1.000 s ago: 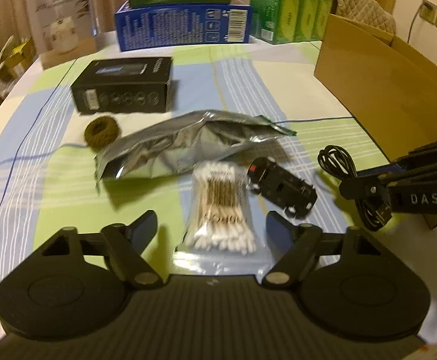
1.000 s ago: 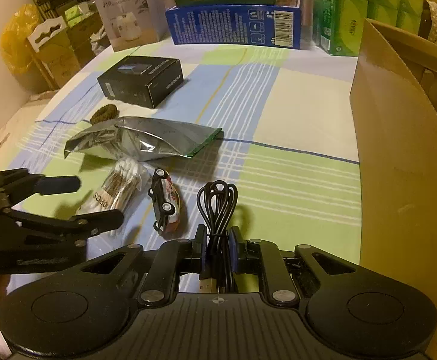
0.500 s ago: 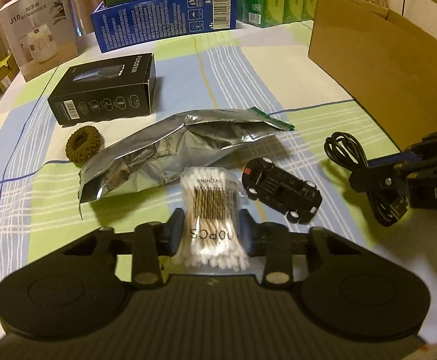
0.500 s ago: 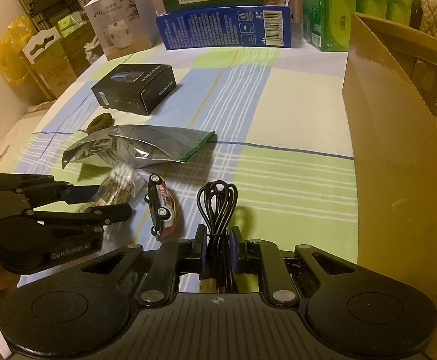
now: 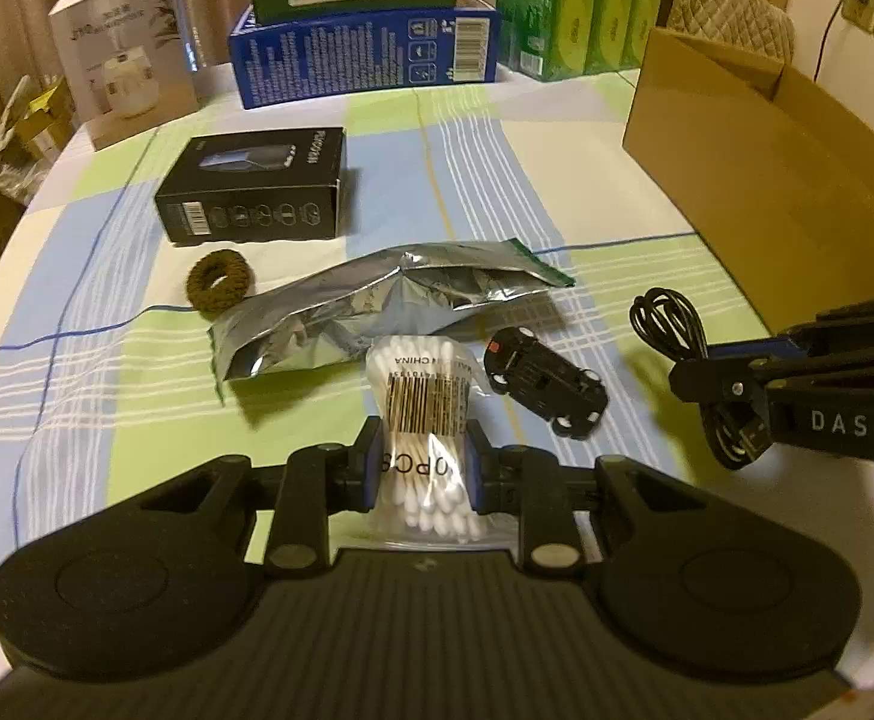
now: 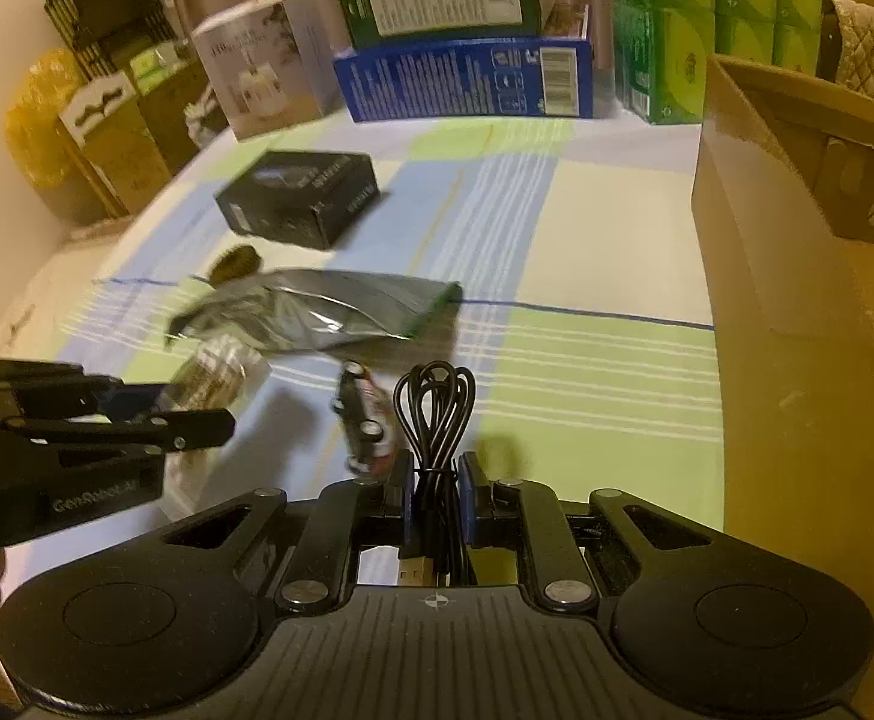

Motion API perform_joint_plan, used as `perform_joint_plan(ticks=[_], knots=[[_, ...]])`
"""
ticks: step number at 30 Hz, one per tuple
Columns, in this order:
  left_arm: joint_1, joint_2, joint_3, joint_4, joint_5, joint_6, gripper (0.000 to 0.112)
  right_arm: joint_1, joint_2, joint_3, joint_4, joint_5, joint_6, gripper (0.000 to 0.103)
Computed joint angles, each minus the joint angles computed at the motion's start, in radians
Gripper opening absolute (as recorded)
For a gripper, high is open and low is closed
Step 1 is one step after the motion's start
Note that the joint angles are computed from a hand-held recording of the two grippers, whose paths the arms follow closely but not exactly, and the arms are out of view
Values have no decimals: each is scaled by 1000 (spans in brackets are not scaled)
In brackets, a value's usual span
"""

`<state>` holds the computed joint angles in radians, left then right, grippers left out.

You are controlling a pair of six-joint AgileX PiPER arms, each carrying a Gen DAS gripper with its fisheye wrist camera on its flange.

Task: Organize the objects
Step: 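Carry the cotton swabs and black cable over the cardboard box with both tools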

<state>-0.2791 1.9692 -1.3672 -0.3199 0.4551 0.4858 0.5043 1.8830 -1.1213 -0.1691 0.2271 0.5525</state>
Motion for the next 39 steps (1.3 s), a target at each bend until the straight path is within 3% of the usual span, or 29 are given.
perform_joint_plan(ticks=[8, 20, 27, 39], knots=[[-23, -162, 99, 50, 27, -102, 22, 66, -151, 51, -192, 50, 236, 11], [-98, -397, 209, 91, 75, -243, 22, 138, -392, 133, -334, 186, 397, 11], [-166, -463, 212, 126, 101, -316, 22, 138, -504, 165, -343, 261, 396, 11], [-285, -478, 161, 215, 140, -439, 22, 90, -636, 200, -308, 312, 337, 11]])
